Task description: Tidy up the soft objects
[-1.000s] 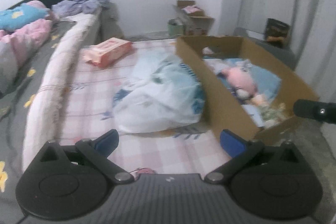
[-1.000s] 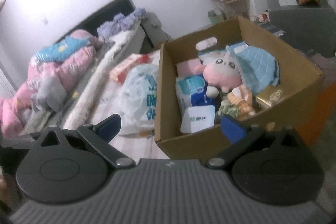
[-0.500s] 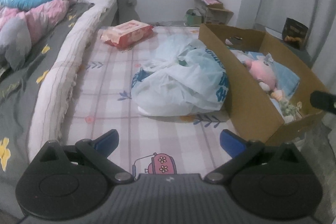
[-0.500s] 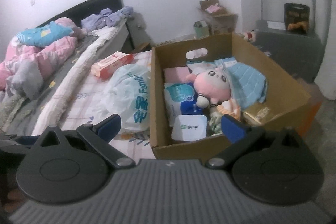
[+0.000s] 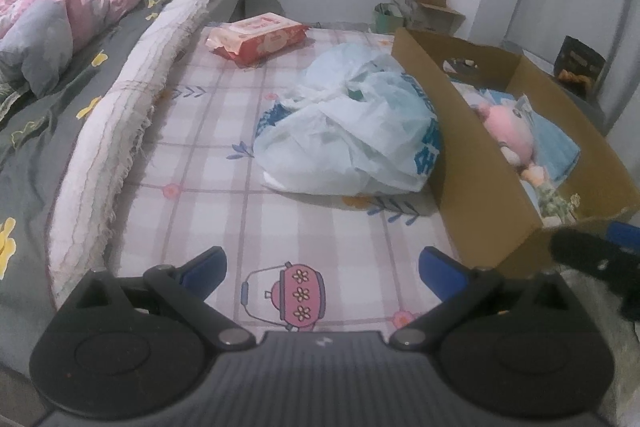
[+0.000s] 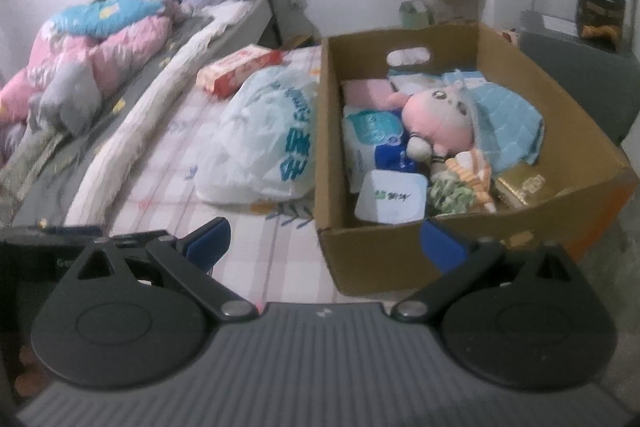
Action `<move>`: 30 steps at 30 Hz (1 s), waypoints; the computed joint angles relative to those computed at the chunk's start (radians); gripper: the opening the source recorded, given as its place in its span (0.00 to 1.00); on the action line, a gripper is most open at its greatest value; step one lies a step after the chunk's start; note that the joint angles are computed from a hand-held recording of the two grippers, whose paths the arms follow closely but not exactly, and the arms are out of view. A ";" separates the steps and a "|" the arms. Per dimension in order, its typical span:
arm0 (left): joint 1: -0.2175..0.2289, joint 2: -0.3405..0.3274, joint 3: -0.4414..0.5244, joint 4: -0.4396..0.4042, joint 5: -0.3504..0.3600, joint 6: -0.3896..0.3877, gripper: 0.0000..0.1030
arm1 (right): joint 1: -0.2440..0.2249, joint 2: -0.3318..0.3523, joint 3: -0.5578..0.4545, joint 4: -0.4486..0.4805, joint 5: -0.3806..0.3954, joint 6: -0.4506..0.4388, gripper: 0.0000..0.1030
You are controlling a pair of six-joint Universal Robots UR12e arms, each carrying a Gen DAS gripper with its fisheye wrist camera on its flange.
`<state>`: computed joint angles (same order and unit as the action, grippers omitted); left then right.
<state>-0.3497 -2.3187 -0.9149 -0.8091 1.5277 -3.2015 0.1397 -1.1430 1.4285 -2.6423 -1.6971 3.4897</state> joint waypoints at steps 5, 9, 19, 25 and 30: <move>-0.006 0.008 -0.013 0.011 0.014 0.007 1.00 | -0.004 0.000 0.002 0.016 0.031 0.000 0.99; -0.010 0.011 -0.017 0.018 0.020 0.013 1.00 | -0.008 0.000 0.003 0.026 0.049 0.001 0.99; -0.018 0.013 -0.018 0.011 0.019 0.026 0.99 | -0.011 0.000 0.004 0.046 0.046 -0.019 0.99; -0.020 0.010 -0.013 0.006 0.023 0.026 0.99 | -0.015 -0.001 0.005 0.052 0.046 -0.017 0.99; -0.020 0.010 -0.013 0.006 0.022 0.026 0.99 | -0.016 -0.001 0.006 0.053 0.047 -0.016 0.99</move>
